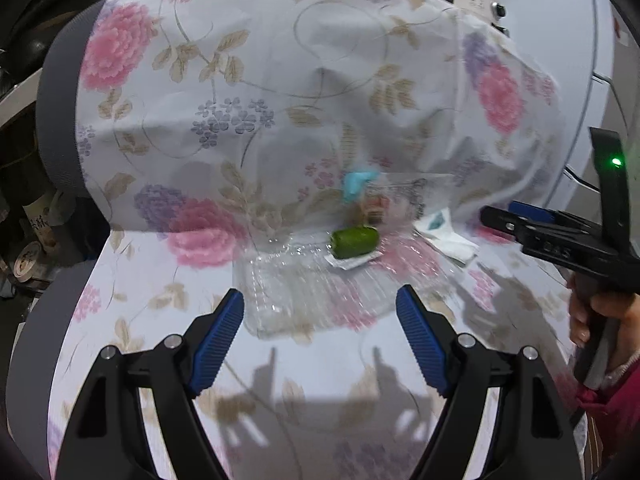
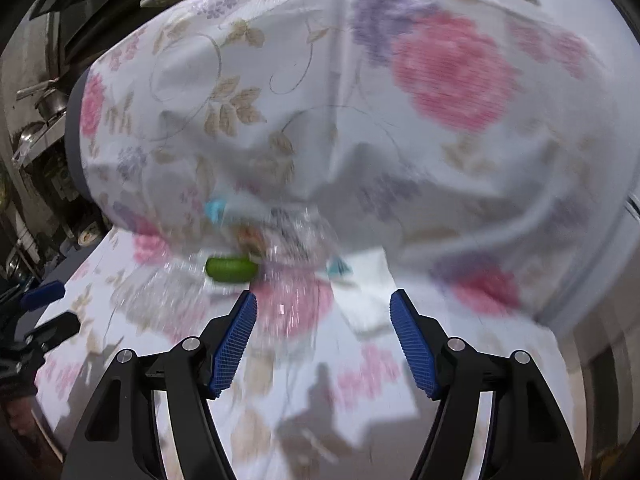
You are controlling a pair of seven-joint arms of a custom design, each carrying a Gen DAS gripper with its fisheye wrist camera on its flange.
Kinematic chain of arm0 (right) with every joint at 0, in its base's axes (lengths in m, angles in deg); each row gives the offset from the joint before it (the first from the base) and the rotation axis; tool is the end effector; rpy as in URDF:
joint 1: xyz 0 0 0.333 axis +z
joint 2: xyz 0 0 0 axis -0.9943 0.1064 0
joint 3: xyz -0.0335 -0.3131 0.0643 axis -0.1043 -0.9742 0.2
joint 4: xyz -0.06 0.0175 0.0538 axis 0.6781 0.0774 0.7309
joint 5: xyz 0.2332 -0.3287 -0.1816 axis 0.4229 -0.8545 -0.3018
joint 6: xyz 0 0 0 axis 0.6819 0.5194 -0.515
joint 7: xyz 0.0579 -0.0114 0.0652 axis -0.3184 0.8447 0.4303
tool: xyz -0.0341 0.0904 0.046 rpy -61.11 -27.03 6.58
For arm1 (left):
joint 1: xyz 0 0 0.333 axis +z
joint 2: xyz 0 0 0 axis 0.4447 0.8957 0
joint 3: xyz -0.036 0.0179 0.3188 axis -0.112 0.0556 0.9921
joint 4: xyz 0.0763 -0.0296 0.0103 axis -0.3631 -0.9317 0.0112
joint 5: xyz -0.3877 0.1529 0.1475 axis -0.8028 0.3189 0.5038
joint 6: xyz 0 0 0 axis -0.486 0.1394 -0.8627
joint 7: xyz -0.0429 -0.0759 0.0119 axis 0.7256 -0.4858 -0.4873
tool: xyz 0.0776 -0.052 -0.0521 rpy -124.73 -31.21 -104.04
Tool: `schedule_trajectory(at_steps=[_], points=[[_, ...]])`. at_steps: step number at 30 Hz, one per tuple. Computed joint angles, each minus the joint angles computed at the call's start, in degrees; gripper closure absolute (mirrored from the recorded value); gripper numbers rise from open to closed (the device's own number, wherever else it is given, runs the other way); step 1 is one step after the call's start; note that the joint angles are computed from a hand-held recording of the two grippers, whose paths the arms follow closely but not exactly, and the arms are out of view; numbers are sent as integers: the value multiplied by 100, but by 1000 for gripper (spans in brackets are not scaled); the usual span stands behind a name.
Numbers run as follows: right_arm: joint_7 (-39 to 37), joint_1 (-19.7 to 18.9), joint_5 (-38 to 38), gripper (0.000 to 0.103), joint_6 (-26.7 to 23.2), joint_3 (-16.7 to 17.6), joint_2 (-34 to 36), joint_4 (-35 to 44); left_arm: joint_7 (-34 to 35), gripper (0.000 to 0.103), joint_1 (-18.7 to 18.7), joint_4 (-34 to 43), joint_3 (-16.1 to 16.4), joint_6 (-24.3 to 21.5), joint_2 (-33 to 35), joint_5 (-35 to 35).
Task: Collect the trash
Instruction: 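Grasp the clear plastic bottle with the right tool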
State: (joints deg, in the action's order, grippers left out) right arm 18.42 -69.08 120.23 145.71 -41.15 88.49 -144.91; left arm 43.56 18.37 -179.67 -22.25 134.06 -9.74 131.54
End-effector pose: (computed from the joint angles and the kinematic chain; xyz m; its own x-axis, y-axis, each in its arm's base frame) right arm 0.6648 0.2384 0.5283 0.6501 -0.7591 -0.0342 -0.5016 -0.3949 -0.7697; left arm 0.4962 -0.2528 0.5432 0.2841 -0.9546 0.0896 -0.6011 -0.2501 -0.7590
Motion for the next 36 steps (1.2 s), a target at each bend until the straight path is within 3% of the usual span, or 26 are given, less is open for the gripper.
schedule_trajectory(at_steps=[9,14,17,18,20,21,27,34,36], points=[[-228,-65,-422,31,-933,161,1522,1886,231,27,58,166,195,366,423,-134],[-492,-222,-320,33,-1512,340,1865,2387,298,27,35,177,219,322,485,-241],[-864,-219,-269,58,-1347,365,1601,1999,309,27,2,123,211,231,401,-320],[-1077,-231,-234,74,-1229,380,1390,1713,302,27,-6,116,199,203,378,-334],[-1374,-298,-30,95,-1262,415,1131,1415,289,27,-32,89,174,152,308,-378],[-1635,-353,150,100,-1241,445,898,1146,285,27,-48,82,155,125,275,-395],[-2800,-273,1369,103,-445,260,-498,-388,163,27,-174,167,-26,-41,184,-354],[-2866,-9,2423,103,507,-379,-1685,-1629,231,27,-450,827,-180,-89,830,-80],[-2872,43,2502,103,716,-543,-1868,-1884,269,33,-564,1196,-172,-99,1215,83]])
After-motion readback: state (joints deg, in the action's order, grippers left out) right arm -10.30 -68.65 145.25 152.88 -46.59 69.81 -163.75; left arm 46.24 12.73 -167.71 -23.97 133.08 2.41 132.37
